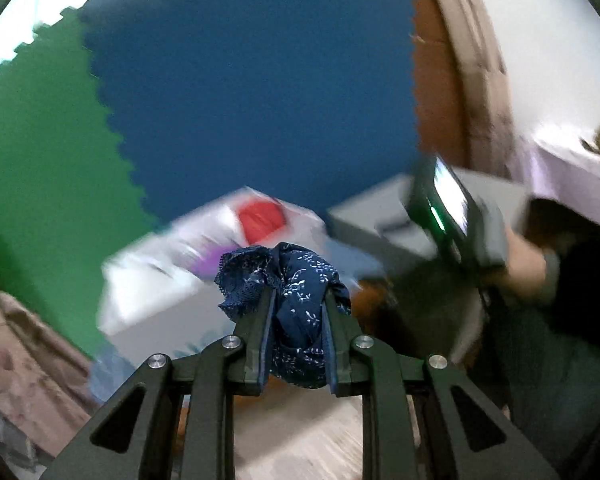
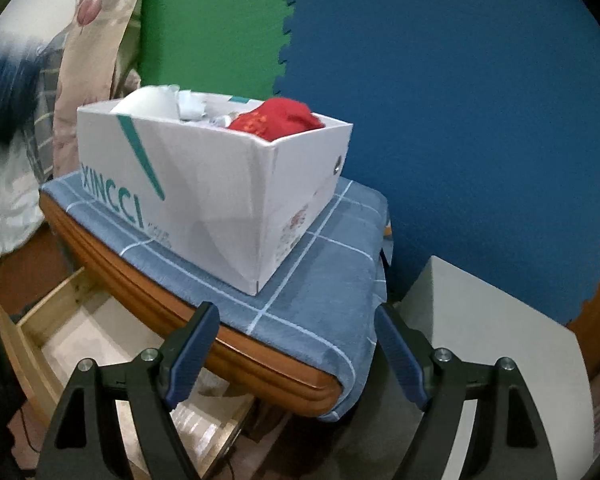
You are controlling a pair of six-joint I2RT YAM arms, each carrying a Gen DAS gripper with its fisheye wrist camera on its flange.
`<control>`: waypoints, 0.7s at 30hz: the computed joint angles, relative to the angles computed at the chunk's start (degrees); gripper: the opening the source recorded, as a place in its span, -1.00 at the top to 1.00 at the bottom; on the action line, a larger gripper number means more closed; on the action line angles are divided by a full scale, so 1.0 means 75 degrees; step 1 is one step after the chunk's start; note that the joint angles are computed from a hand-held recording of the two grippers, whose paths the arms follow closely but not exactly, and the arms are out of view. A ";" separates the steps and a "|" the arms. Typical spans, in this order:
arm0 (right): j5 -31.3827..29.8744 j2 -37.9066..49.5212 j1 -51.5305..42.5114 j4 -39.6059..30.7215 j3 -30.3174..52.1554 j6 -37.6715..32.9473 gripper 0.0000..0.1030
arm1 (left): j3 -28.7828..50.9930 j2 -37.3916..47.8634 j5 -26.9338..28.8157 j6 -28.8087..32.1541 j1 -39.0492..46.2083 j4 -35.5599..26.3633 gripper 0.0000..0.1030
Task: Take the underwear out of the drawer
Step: 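Carry the dark blue underwear into the shoebox and open the left tool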
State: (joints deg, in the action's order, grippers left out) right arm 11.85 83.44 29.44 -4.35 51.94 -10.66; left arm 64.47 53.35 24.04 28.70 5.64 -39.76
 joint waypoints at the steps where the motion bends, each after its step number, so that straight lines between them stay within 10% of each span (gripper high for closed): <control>1: 0.0078 0.0043 0.0066 -0.0001 0.0012 -0.0063 -0.59 | 0.0356 0.0116 0.0098 -0.0094 0.0229 0.0000 0.64; 15: 0.0705 0.0379 0.0847 -0.0023 -0.0044 -0.1035 -0.59 | 0.3768 0.2849 -0.1173 -0.1641 0.0387 0.1105 0.59; 21: 0.0745 0.0479 0.1007 -0.0102 -0.0024 -0.1231 -0.59 | 0.5735 0.4754 -0.1331 -0.2657 0.0296 0.0161 0.61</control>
State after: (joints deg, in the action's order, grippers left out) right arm 17.44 87.04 36.99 -5.12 51.76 -19.89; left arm 107.48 89.00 14.05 8.77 7.86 -38.55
